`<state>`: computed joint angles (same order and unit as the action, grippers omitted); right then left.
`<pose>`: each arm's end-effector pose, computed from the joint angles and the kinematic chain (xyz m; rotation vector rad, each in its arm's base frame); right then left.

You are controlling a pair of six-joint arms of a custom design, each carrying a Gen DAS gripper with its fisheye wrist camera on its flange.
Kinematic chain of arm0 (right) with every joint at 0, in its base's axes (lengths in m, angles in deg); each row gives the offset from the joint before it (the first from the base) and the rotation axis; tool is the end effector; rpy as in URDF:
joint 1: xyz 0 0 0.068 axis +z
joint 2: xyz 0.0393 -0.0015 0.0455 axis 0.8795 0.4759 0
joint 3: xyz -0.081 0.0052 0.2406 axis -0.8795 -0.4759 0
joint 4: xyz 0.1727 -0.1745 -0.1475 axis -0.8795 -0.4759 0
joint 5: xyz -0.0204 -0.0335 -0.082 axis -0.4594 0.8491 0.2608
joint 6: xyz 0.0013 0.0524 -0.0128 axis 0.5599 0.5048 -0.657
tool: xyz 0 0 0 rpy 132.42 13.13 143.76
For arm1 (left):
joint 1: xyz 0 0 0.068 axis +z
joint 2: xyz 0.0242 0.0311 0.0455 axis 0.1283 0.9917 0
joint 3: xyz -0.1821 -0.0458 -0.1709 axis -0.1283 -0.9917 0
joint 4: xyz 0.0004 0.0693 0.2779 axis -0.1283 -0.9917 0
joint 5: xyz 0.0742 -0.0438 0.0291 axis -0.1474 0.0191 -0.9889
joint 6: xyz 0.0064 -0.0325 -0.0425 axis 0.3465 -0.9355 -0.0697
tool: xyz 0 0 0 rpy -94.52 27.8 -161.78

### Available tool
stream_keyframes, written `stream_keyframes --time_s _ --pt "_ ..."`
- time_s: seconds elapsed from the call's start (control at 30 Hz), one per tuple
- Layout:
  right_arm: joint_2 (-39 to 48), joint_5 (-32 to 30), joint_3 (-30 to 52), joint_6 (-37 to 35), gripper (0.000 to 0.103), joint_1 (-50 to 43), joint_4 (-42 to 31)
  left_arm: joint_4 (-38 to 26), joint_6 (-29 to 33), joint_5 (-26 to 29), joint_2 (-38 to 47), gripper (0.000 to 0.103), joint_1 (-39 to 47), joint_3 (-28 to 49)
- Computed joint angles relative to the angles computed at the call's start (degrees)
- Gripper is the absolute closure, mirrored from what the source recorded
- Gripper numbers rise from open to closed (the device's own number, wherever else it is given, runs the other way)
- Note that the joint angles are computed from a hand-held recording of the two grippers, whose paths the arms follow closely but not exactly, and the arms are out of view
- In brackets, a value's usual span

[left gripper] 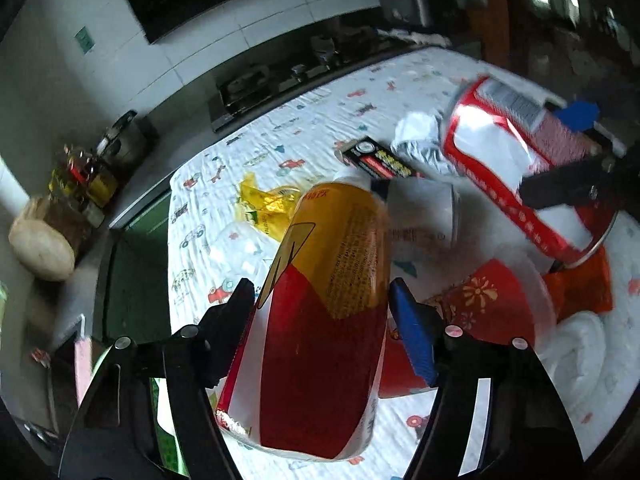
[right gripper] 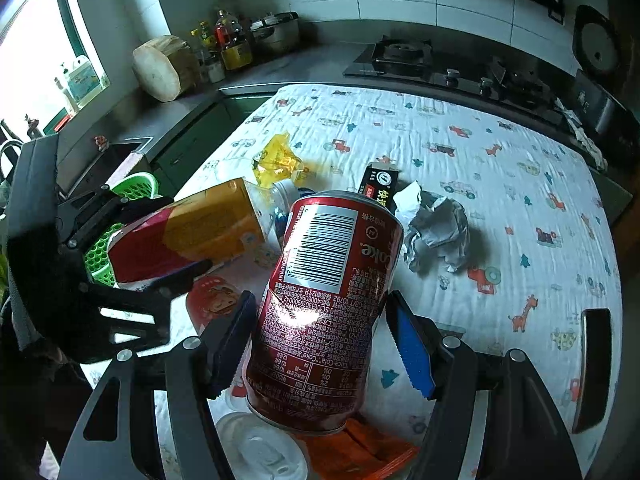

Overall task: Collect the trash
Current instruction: 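Lift the cola can with the right tool while the left tool lifts the bottle, then carry the bottle over the green basket and open the left tool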

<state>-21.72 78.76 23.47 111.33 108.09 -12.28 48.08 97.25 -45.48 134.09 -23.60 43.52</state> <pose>0.1466 0.1275 0.2849 0.6962 2.4177 -0.0150 0.3076 -0.1964 0.2796 1.5539 1.8667 -0.2636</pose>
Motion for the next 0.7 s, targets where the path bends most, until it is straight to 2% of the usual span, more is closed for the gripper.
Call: stream_keyframes --time_s 0.23,0.37,0.47,0.7 --pt "3.09 0.72 3.25 -1.81 0.038 0.69 1.2 -7.58 -5.12 8.94 3.11 0.043 7.96 8.61" --pt "5.47 0.38 4.68 -3.62 0.038 0.29 3.42 -9.68 -4.29 9.6 4.93 0.043 10.23 10.21" --pt "6.97 0.05 5.42 -4.44 0.038 0.26 4.58 -9.16 -3.95 8.74 5.61 0.044 10.67 9.17" --pt "9.64 0.49 8.25 -5.47 0.038 0.85 4.71 -8.98 -4.26 11.46 5.54 0.044 13.07 8.13"
